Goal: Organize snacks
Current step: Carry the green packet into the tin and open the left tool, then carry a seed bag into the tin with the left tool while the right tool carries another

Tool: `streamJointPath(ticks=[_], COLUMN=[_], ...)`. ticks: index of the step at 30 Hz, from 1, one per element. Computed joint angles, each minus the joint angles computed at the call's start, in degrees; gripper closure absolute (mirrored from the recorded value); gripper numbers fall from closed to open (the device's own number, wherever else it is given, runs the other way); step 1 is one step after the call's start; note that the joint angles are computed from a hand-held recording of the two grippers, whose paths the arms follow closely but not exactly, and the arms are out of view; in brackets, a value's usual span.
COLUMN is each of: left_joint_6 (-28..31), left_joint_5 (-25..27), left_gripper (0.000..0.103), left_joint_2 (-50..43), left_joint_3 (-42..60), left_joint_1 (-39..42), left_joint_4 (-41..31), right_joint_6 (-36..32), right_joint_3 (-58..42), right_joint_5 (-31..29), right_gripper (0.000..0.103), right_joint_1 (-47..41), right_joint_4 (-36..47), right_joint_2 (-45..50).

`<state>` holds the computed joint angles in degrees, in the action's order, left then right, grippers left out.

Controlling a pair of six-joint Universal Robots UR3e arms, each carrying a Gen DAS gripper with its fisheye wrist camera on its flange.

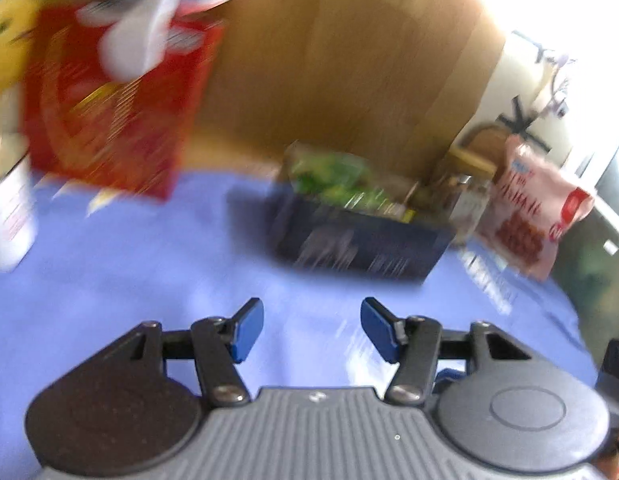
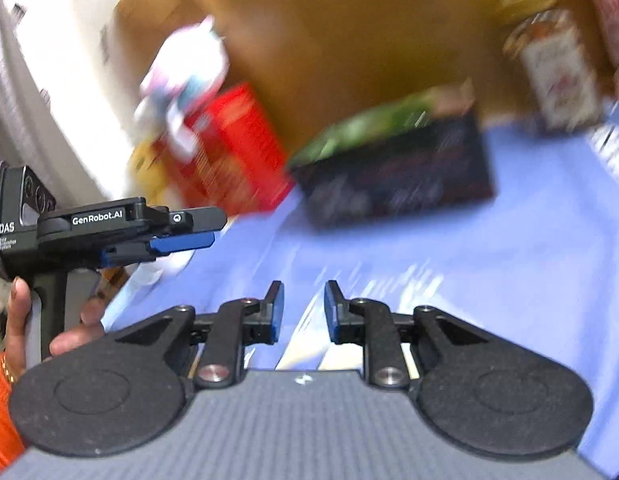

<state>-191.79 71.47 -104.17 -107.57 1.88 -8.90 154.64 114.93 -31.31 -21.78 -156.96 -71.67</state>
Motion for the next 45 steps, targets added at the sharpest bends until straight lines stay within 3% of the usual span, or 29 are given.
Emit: streamJointPath(ticks=[4, 8, 10, 14, 15, 16, 17, 21, 26, 28, 31, 33, 35, 37, 40, 45], left_joint_6=[0.68, 1.17, 0.67, -0.78, -2.5, -3.18, -3.77, -6.01, -8.99, -11.04, -14.24, -16.23, -17.14, -17.68, -18.14, -20.32], left_joint_5=[-3.16, -13.08, -15.38, -17.15, -15.15, -13.09, -12.06, -17.58, -18.85, -20.64, -22.95, -25.75, -26.73, -27.14, -25.99, -27.13], left_gripper=[0.047, 0.043, 0.043, 0.048, 0.06, 0.082, 0.082, 0.09, 0.091, 0.091, 0.096, 0.096, 0.096, 0.096, 0.096, 0.096], left_joint_2=[11.16, 20.18, 20.21, 14.56, 13.11, 12.31, 11.15, 8.92, 2.67, -0.46, -3.8, -4.47, -4.39, -4.45, -5.12, -5.25], left_joint_3=[-15.82, -27.67, -29.41, -29.29, -28.73, -27.67, -26.5, -24.84, -15.52, -11.06, -5.94, -4.8, -4.24, -3.43, -2.07, -2.68], left_joint_1=[5.15, 12.94, 13.76, 12.02, 10.17, 8.64, 7.74, 9.31, 4.02, 2.47, 0.67, 0.5, -0.12, -1.09, -2.59, -1.81], left_joint_4=[-0.15, -0.53, 0.52, 4.96, 7.56, 7.84, 8.23, 8.86, 9.36, 9.04, 9.38, 10.49, 11.71, 11.98, 11.2, 12.62], right_joint_6=[-4.66, -1.69, -1.11, -1.15, -1.05, -1.31, -1.43, -1.21, -4.38, -9.45, -21.88, -31.22, -37.3, -39.33, -33.47, -39.58], right_joint_3=[2.94, 3.39, 4.06, 5.12, 5.17, 5.57, 5.6, 7.19, 12.96, 14.31, 13.83, 9.44, 5.14, 2.08, 2.48, 1.49], right_joint_5=[-0.93, -3.15, -3.11, -0.78, 0.13, 0.86, 1.57, 2.45, 2.03, 4.57, 8.22, 9.46, 11.04, 12.49, 13.23, 12.41], right_gripper=[0.077, 0.074, 0.074, 0.074, 0.074, 0.074, 0.074, 0.074, 0.069, 0.056, 0.049, 0.049, 0.047, 0.04, 0.04, 0.039], right_joint_1=[2.88, 4.74, 4.65, 2.89, 2.31, 1.75, 1.34, -1.19, -7.77, -12.45, -19.96, -23.11, -24.89, -24.95, -24.01, -25.6], right_joint_4=[4.69, 2.22, 1.81, 2.2, 2.94, 3.45, 4.14, 7.13, 12.23, 23.0, 46.6, 64.21, 76.26, 81.64, 76.21, 84.5], right_joint_2=[-2.54, -2.08, -2.34, -1.55, -1.22, -1.24, -0.98, -3.09, -11.34, -15.52, -19.7, -17.31, -13.26, -10.69, -11.57, -12.33])
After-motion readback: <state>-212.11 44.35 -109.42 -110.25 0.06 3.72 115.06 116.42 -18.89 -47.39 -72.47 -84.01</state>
